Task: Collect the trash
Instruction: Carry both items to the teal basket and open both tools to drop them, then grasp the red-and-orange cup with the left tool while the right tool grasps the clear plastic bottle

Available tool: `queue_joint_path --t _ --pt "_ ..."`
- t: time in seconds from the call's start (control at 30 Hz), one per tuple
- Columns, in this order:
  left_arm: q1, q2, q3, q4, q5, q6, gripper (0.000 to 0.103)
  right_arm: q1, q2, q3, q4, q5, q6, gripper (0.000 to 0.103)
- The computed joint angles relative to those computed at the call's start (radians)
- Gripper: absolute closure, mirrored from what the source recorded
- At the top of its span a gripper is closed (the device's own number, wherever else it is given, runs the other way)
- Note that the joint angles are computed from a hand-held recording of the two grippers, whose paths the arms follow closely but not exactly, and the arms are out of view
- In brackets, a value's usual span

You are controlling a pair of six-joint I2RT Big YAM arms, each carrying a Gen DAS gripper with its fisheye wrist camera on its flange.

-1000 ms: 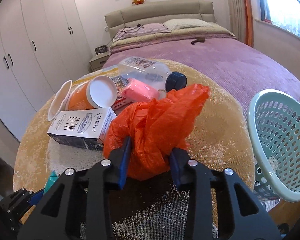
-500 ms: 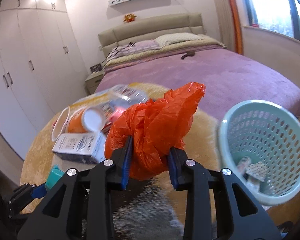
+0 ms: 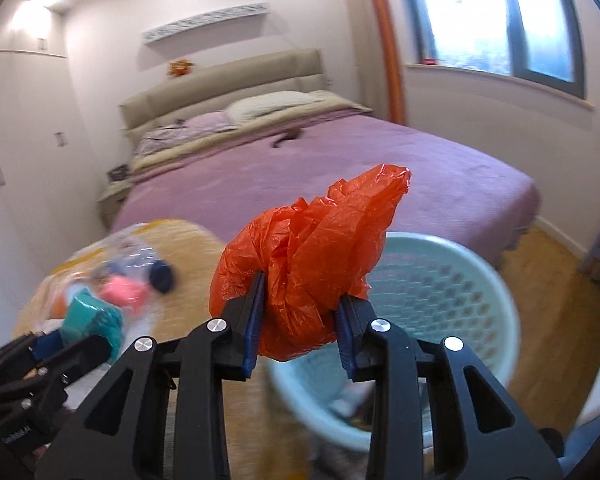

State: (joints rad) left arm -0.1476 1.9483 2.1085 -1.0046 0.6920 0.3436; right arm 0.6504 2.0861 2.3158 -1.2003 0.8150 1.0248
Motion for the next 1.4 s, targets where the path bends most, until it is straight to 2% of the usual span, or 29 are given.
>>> queue_joint_path --t 0.13,0.3,0.37,0.47,0.57,0.63,0.67,0.7,0.87,1.03,1.23,1.4 --pt "-0.052 0.076 0.104 -0.073 -0.009 0.026 0.06 -0.031 -0.038 -0.074 -0.029 -0.022 0.073 0.074" --pt "-0.105 0.171 0.219 -0.154 -0.04 0.066 0.06 -0.072 -0.092 -0.195 0.001 -0.076 0.134 0.074" --pt "-0.12 0.236 0.31 -0.208 -0.051 0.069 0.06 -0.082 -0.095 -0.211 -0.017 -0.09 0.165 0.074" --pt "-0.131 0.276 0.364 -0.237 -0.063 0.068 0.058 -0.094 -0.102 -0.239 -0.024 -0.12 0.198 0.07" --pt "-0.131 0.277 0.357 -0.214 -0.051 0.037 0.055 -0.1 -0.105 -0.26 -0.028 -0.141 0.225 0.068" --pt "-0.125 0.276 0.356 -0.208 -0.024 0.017 0.04 -0.1 -0.108 -0.27 -0.027 -0.148 0.248 0.054" --pt "-0.119 0.268 0.344 -0.194 -0.015 0.007 0.03 -0.099 -0.111 -0.277 -0.022 -0.149 0.255 0.052" --pt "-0.118 0.261 0.333 -0.178 -0.013 -0.002 0.029 -0.099 -0.119 -0.291 -0.017 -0.148 0.26 0.051" --pt "-0.095 0.222 0.29 -0.155 0.02 -0.003 0.029 -0.087 -0.142 -0.31 -0.009 -0.14 0.288 0.05" --pt "-0.068 0.172 0.228 -0.119 0.053 -0.025 0.029 -0.063 -0.149 -0.294 0.007 -0.116 0.277 0.05" --pt "-0.024 0.101 0.14 -0.055 0.07 -0.05 0.029 -0.03 -0.113 -0.2 0.006 -0.076 0.223 0.05" --pt "0.041 0.079 0.131 -0.03 0.073 -0.092 0.029 -0.003 -0.044 -0.064 0.036 -0.066 0.123 0.05"
